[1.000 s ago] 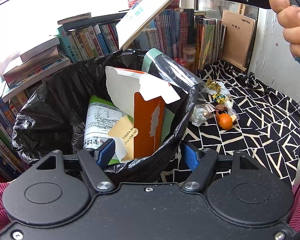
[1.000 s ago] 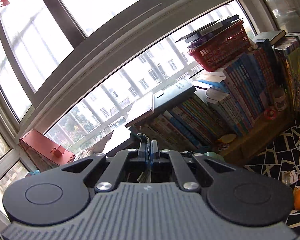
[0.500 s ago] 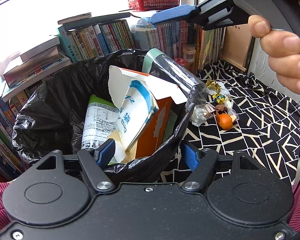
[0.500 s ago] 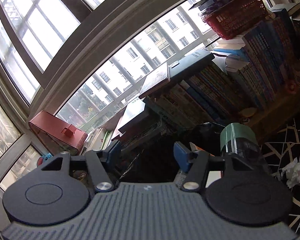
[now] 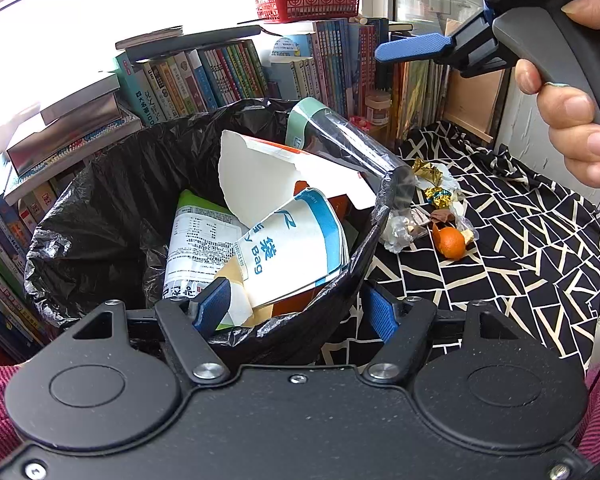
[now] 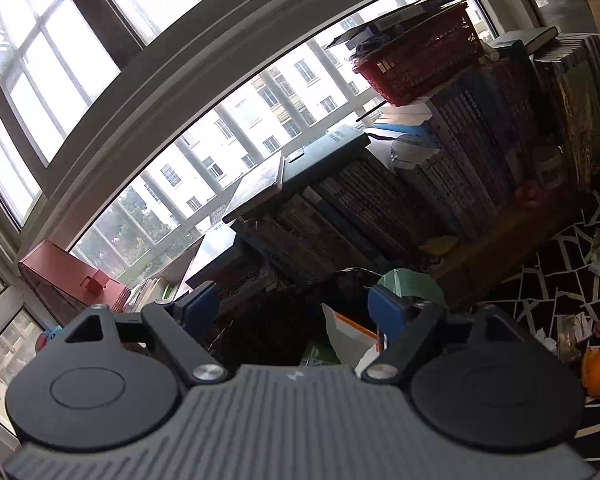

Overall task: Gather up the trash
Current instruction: 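Move the right gripper back toward the orange peel on the cloth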

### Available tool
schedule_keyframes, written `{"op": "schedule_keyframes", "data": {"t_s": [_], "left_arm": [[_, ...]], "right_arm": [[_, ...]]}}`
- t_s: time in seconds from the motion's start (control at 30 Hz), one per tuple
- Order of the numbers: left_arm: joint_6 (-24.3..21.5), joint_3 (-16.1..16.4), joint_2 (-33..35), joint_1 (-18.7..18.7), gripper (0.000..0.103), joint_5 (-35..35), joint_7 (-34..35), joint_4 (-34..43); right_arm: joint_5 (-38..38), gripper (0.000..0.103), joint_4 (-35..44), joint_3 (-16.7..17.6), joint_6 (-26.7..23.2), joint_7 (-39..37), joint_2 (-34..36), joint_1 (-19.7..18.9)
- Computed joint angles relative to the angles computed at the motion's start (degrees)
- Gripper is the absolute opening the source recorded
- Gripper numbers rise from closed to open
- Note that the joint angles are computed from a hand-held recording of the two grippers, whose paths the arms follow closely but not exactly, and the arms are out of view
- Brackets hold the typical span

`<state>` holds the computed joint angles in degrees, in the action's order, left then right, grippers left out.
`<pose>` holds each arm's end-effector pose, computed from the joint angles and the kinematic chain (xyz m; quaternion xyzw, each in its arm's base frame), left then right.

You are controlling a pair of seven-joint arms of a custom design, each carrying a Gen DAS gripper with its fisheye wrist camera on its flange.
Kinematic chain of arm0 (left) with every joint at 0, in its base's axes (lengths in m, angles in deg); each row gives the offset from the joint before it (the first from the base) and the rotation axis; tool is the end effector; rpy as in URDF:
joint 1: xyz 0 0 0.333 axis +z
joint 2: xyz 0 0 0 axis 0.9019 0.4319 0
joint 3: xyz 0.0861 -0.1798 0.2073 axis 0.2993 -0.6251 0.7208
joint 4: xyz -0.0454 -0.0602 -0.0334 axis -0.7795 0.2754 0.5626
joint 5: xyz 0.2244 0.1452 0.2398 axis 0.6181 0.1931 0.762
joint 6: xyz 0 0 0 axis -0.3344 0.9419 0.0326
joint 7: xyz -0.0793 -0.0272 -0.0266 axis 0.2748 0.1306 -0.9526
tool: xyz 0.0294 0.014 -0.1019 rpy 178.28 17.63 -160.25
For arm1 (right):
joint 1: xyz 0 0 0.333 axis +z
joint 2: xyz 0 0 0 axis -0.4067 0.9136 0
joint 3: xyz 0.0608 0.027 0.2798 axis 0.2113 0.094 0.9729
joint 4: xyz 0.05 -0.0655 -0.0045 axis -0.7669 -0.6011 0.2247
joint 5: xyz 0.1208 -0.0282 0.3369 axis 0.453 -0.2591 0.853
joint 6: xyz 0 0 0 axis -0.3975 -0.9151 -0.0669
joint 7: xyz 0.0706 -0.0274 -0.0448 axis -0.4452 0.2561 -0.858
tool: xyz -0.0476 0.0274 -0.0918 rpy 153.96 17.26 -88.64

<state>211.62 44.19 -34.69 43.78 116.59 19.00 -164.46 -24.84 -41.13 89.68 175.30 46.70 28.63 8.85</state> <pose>0.4971 -0.3217 0.4369 -0.6157 0.6755 -0.2803 0.2932 0.5690 0.4768 0.5019 -0.6358 0.5301 -0.0301 0.5602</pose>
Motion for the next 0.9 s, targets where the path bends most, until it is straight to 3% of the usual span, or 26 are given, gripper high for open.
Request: {"op": "schedule_keyframes", "data": {"t_s": [0.2,0.4,0.6,0.8,0.9], "left_arm": [[-0.08,0.0,-0.03,-0.01,0.07,-0.02,0.06,-0.02],[-0.08,0.0,-0.03,-0.01,0.07,-0.04,0.1,-0.02],[-0.06,0.0,-0.04,-0.01,0.07,-0.01,0.07,-0.04],[-0.19,0.02,-0.08,0.01,0.07,0.14,0.13,-0.05],[-0.2,0.02,-0.1,0.07,0.07,0.16,0.17,-0.07]], "right_arm": [[-1.63,0.089,-5.68,-7.51,1.83,6.85,-3.38,3.02],[-5.5,0.092,-10.02,-17.18,2.58,17.43,-5.59,7.78],[-10.22,0.094,-13.17,-25.34,1.04,27.27,-6.59,11.9],[-14.57,0.095,-15.65,-29.03,-1.22,34.84,-6.45,13.19],[-15.2,0.097,-15.93,-26.45,-3.07,36.11,-6.05,10.59]]}}
